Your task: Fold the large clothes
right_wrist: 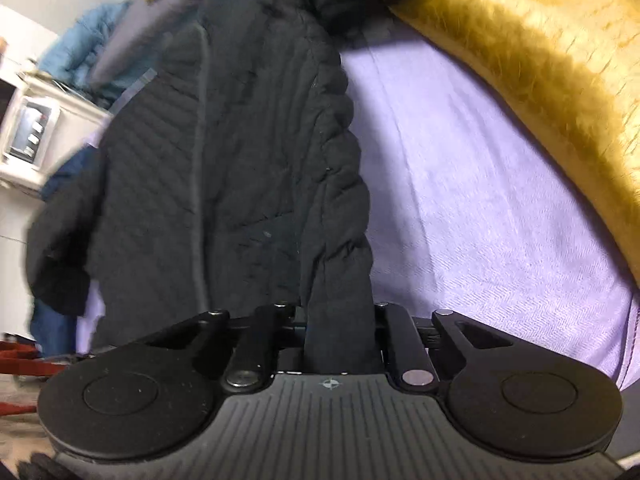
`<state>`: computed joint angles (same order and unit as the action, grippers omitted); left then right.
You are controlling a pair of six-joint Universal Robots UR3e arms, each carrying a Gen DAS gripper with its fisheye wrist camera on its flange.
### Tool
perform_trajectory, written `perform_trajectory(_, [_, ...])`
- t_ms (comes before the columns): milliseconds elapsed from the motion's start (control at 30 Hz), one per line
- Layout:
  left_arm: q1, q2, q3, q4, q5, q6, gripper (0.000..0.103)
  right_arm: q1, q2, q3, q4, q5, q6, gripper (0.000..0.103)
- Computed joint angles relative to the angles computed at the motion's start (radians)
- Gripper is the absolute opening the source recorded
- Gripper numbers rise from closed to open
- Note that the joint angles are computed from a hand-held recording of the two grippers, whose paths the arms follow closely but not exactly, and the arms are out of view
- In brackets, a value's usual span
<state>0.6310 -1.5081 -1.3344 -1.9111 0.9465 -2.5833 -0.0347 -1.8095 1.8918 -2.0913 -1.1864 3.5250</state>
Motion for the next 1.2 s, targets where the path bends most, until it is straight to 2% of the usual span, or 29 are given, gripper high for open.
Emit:
perform_trajectory(67, [0.029, 0.014, 0.042, -0.046, -0.018, 0.051, 0.064, -0.052, -0.04, -0.01, 0.04, 0.052, -0.048, 0.015])
perform_trajectory(133, [0.018, 0.008, 0.063, -0.051, 0.028, 0.077, 0.064, -0.054, -0.064, -0.019, 0.069, 0.039, -0.072, 0.015])
perform_trajectory(167, [-0.002, 0.013, 0.037, -0.011, 0.059, 0.072, 0.064, -0.047, -0.065, -0.016, 0.073, 0.026, -0.074, 0.016])
perform_trajectory(233, [-0.073, -0.017, -0.012, 0.074, 0.151, -0.016, 0.067, -0.023, -0.039, 0.021, 0.047, -0.008, -0.043, 0.024])
perform_trajectory(267, [-0.102, -0.038, -0.028, 0.104, 0.194, -0.067, 0.067, 0.006, 0.011, 0.003, 0.048, -0.042, -0.007, 0.029])
perform_trajectory(300, [-0.122, -0.043, -0.064, 0.154, 0.217, -0.103, 0.078, 0.041, 0.06, -0.002, 0.041, -0.084, 0.035, 0.038])
perform_trajectory(333, [-0.134, -0.052, -0.085, 0.182, 0.231, -0.122, 0.097, 0.076, 0.095, -0.014, 0.036, -0.129, 0.072, 0.044])
perform_trajectory(400, [-0.119, -0.06, -0.088, 0.173, 0.196, -0.131, 0.097, 0.149, 0.168, -0.059, 0.041, -0.229, 0.148, 0.07])
perform_trajectory(467, [-0.109, -0.062, -0.053, 0.137, 0.201, -0.146, 0.103, 0.184, 0.206, -0.111, 0.087, -0.291, 0.202, 0.077])
perform_trajectory(533, [-0.089, -0.044, -0.009, 0.11, 0.231, -0.12, 0.103, 0.206, 0.209, -0.148, 0.119, -0.322, 0.224, 0.077])
perform_trajectory(633, [-0.056, -0.047, 0.093, 0.085, 0.243, -0.101, 0.103, 0.204, 0.184, -0.203, 0.173, -0.383, 0.186, 0.086])
perform_trajectory(767, [-0.077, -0.115, 0.199, 0.153, 0.214, -0.178, 0.103, 0.196, 0.188, -0.302, 0.195, -0.509, 0.132, 0.09])
perform_trajectory(867, [-0.137, -0.18, 0.255, 0.227, 0.184, -0.254, 0.103, 0.176, 0.227, -0.356, 0.14, -0.551, 0.133, 0.091])
perform_trajectory(1033, [-0.31, -0.343, 0.416, 0.283, 0.188, -0.347, 0.103, 0.123, 0.287, -0.422, 0.038, -0.454, 0.203, 0.093])
perform_trajectory(1200, [-0.503, -0.551, 0.713, 0.207, 0.269, -0.317, 0.103, 0.102, 0.403, -0.542, 0.021, -0.37, 0.221, 0.095])
